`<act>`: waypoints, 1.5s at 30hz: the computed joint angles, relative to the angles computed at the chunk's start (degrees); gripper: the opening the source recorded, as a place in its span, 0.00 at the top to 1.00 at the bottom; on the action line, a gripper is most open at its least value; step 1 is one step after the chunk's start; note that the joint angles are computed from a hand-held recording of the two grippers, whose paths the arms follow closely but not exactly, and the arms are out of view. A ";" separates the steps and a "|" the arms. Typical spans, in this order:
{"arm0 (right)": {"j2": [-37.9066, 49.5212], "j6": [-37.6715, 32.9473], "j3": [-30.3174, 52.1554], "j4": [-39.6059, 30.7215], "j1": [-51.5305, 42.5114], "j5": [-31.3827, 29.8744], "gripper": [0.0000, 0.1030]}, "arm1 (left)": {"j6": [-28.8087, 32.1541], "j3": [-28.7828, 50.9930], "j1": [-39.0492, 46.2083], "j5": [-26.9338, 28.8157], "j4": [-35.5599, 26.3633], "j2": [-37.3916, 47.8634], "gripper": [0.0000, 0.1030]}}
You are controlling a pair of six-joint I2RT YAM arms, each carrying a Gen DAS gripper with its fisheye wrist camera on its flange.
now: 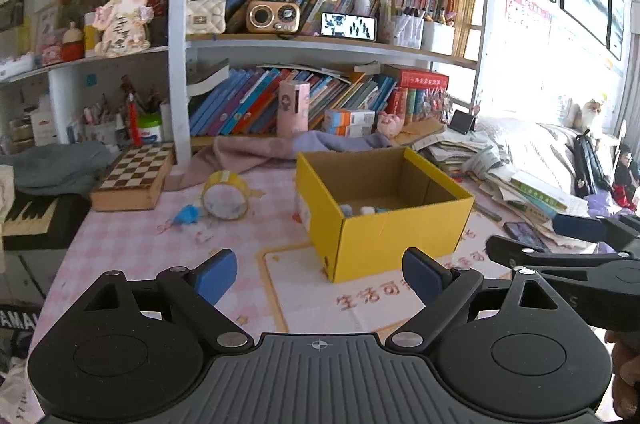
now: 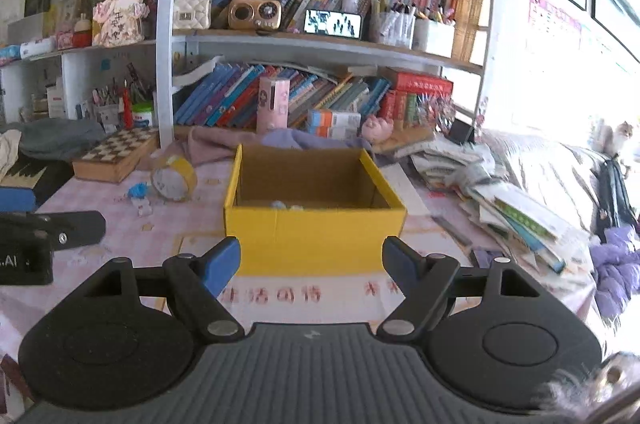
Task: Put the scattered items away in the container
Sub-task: 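Withdraw both open tools from the yellow box back over the table, then move both tools toward the yellow tape roll and white-red packet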
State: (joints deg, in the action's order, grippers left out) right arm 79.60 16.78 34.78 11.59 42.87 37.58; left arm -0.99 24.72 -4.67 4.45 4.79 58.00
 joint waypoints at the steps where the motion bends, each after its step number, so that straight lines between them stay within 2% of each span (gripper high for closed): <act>1: -0.48 1.40 -0.43 -1.15 1.15 1.04 0.25 | 0.73 -0.87 0.12 -0.26 -0.88 -1.49 0.11; 5: -1.44 6.09 -1.48 -4.65 5.33 4.53 0.24 | 3.31 -3.91 0.35 -0.84 -4.85 -7.37 0.11; 10: -0.76 8.95 -1.17 -7.59 9.10 6.54 0.24 | 3.70 -5.58 3.09 1.52 -10.56 -12.61 0.11; 15: 0.91 10.08 0.73 -10.27 10.48 4.08 0.24 | 4.44 -6.29 5.59 2.54 -14.49 -15.09 0.11; 23: 3.79 8.46 3.32 -10.37 12.49 0.14 0.21 | 6.17 -6.94 10.81 5.17 -18.41 -18.01 0.11; 45: 14.19 5.94 12.62 -10.66 13.95 -6.91 0.19 | 12.69 -6.64 26.29 11.78 -19.61 -16.29 0.11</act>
